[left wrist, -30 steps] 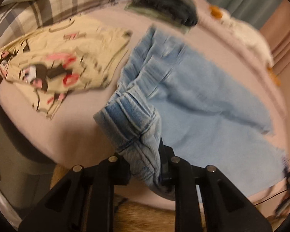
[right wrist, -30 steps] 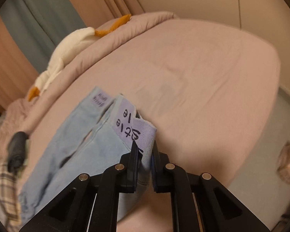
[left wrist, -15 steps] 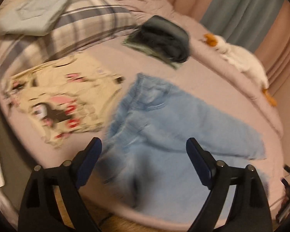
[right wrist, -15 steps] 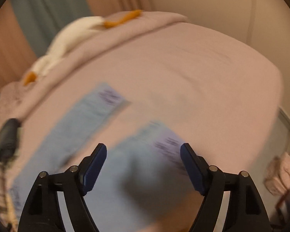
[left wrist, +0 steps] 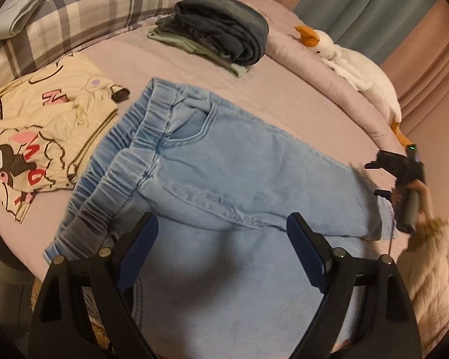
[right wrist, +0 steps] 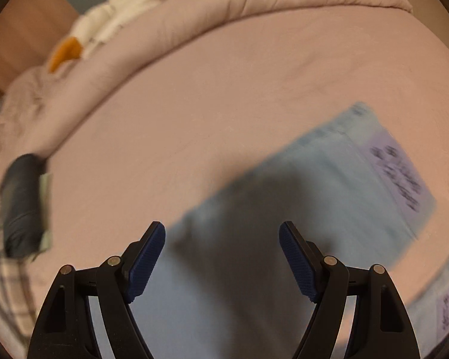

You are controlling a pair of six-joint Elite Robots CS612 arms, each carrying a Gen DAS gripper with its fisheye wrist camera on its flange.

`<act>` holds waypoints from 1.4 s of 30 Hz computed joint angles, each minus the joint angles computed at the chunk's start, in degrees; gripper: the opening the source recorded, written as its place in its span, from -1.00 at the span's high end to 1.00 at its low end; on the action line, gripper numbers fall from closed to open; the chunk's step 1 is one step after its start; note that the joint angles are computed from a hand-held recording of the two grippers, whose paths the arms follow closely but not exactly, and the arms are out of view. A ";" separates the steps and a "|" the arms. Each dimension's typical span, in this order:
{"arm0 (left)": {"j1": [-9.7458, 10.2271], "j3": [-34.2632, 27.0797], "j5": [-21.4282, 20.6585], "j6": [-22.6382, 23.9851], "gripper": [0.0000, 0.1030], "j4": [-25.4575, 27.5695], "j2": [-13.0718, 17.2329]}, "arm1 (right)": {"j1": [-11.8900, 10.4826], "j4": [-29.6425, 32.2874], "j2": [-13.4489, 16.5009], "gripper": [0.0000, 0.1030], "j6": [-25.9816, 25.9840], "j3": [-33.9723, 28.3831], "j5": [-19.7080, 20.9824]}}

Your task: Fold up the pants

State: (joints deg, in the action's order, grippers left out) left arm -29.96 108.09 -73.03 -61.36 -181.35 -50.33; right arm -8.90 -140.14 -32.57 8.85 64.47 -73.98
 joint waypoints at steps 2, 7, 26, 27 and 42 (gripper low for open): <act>-0.01 0.27 0.17 -0.99 -0.69 -0.06 -0.01 | 0.70 0.73 1.81 -0.49 1.77 -2.39 -4.58; 0.14 -0.20 0.18 -1.83 -0.69 0.93 0.25 | -0.01 -4.76 0.68 0.46 5.46 1.25 -7.60; 2.91 -10.23 -10.18 -0.37 -0.70 -2.72 4.70 | -14.34 -43.50 -17.37 0.89 -2.67 42.63 17.70; 3.23 -11.82 -10.88 -0.28 -0.68 -0.35 5.30 | -14.74 -41.14 -17.62 0.89 -4.34 43.24 18.11; 4.74 -14.53 -14.60 2.53 0.68 6.73 6.03 | -12.56 -34.56 -15.25 0.89 -5.32 37.79 15.79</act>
State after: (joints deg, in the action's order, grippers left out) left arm -25.23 93.55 -87.63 -58.83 -174.62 -44.30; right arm -21.46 -174.69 -47.82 3.53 102.27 -58.19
